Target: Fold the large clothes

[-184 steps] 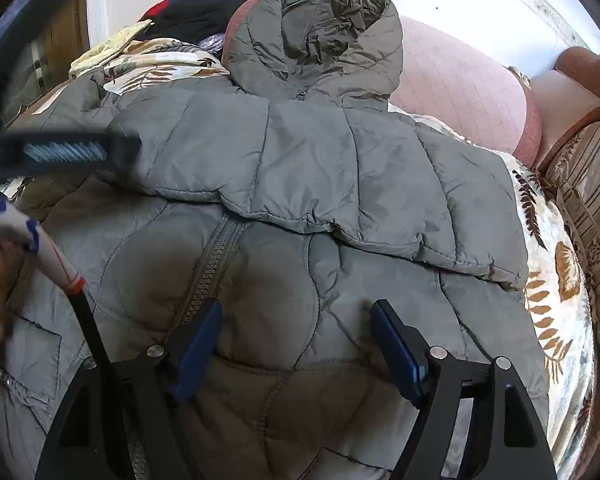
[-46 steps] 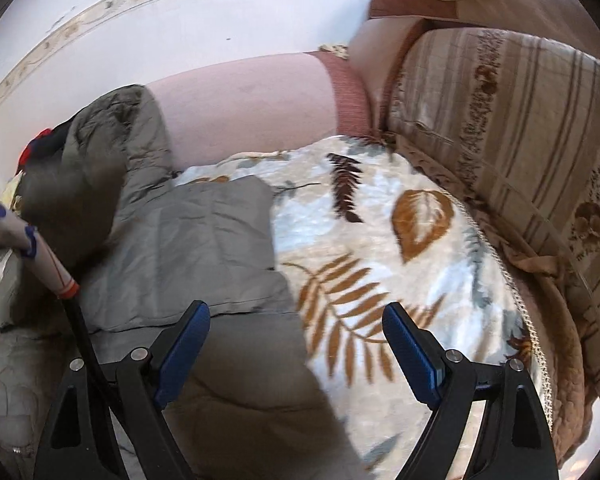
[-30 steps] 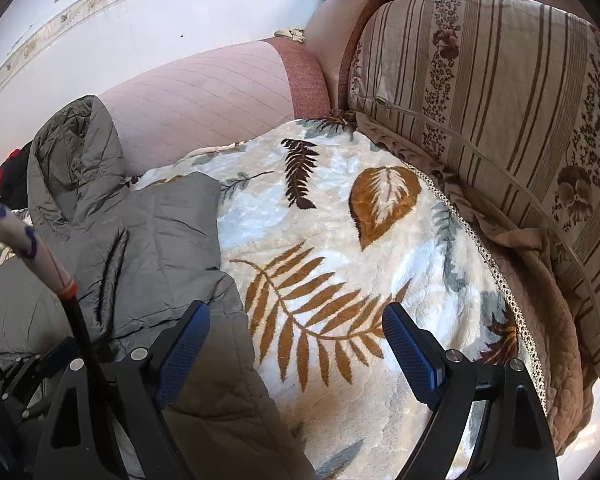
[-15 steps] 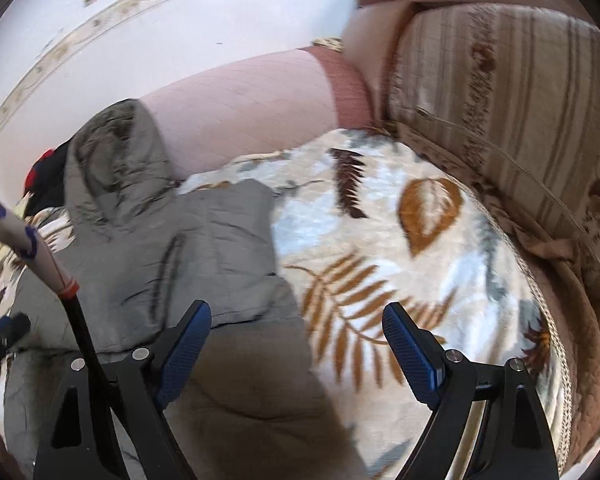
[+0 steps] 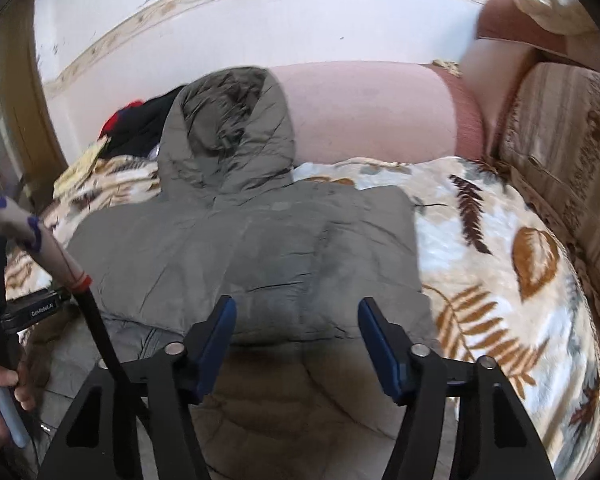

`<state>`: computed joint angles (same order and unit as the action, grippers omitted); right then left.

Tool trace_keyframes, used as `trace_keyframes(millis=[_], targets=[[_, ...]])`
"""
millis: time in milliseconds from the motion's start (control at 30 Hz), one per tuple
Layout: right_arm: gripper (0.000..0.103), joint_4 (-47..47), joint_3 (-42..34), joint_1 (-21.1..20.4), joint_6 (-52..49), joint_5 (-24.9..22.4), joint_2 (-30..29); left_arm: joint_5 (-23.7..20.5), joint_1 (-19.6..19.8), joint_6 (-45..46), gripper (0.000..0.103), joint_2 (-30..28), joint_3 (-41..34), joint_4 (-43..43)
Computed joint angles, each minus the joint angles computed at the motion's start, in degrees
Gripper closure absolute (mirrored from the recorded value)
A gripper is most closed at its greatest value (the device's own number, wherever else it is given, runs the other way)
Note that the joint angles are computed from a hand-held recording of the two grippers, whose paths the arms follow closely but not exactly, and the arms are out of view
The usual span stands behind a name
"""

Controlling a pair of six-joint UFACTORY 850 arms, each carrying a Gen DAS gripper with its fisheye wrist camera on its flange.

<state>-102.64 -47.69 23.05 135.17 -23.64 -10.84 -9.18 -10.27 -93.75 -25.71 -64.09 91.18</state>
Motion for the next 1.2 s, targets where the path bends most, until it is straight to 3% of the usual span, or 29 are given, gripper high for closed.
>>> trace_keyframes(millis=[300,633,1000,1200], targets=[[0.044,24.95,-6.83,-2.23,-25.21,5.17,-8.93,-0.42,-0.12,-6.36,0.041,-2.17,-0.63,6.75],[0.04,35.19,-8.87,-1.75,-36.08,3.65,-11.37,-0.94,-0.22,-13.24,0.038,-2.78,-0.4,13.25],[0.039,35.15,-8.68,-1.13,-35.8,2.63,-10.95,0.45,0.65,-16.86,0.031,-2.34,-0.02,15.27],[0.038,27.9,-6.03,-1.64,-26.65,4.75,-7.5,0.9,0.75,-18.35,0.031,0.06,2.15,17.05]])
